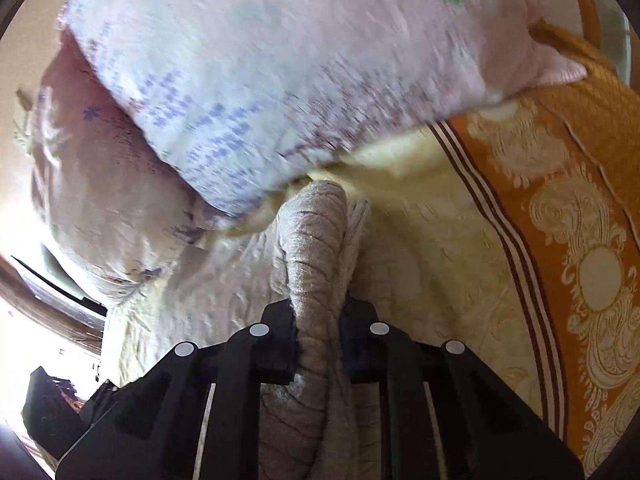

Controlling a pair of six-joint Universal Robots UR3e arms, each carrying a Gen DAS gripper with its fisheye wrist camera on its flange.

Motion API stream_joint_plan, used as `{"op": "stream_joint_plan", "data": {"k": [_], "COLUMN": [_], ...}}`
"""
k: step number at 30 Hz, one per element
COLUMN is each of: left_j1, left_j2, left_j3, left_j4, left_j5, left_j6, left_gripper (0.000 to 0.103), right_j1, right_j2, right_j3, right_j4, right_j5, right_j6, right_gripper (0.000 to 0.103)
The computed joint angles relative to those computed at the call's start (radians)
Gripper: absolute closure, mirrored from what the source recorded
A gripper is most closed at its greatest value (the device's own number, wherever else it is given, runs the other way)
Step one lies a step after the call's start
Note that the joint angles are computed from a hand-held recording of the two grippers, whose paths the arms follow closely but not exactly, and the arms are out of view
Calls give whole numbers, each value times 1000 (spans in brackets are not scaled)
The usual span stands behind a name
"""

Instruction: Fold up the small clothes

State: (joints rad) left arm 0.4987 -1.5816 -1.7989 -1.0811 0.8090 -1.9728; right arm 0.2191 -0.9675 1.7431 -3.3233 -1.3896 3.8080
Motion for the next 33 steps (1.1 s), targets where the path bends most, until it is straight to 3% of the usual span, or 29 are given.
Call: {"op": "stream_joint_plan", "data": {"k": [2, 5, 10, 14, 17, 20, 24, 26, 33], "left_j1": [3, 31, 145, 220, 240, 213, 166, 148, 125], "left_j2": [2, 3, 57, 144, 238, 277, 286, 271, 235], "left_j3": [-9, 13, 6, -64, -188, -261, -344, -363, -344], "left_j4": [13, -67, -249, -324, -229, -131, 51, 126, 167], "left_j5": [12, 14, -34, -58, -62, -34, 2, 14, 29], "left_j6": [5, 54, 216, 316, 353, 353, 315, 286, 228], "left_gripper": [19, 19, 19, 21, 25, 39, 64, 71, 74], "right_j1": [-36, -50, -19, 114, 226, 262, 303, 326, 327], "right_j2": [3, -84, -240, -271, -245, -217, -197, -183, -151], "right_j3": [76, 199, 515, 567, 497, 479, 407, 375, 329], "right_j4": [-104, -163, -484, -494, -401, -413, -325, -291, -249], "right_j5": [61, 48, 34, -93, -245, -280, -328, -358, -356], "right_j6": [45, 77, 30, -26, -51, -64, -110, -134, -162], "right_gripper": [78, 60, 60, 57, 51, 51, 52, 56, 59]}}
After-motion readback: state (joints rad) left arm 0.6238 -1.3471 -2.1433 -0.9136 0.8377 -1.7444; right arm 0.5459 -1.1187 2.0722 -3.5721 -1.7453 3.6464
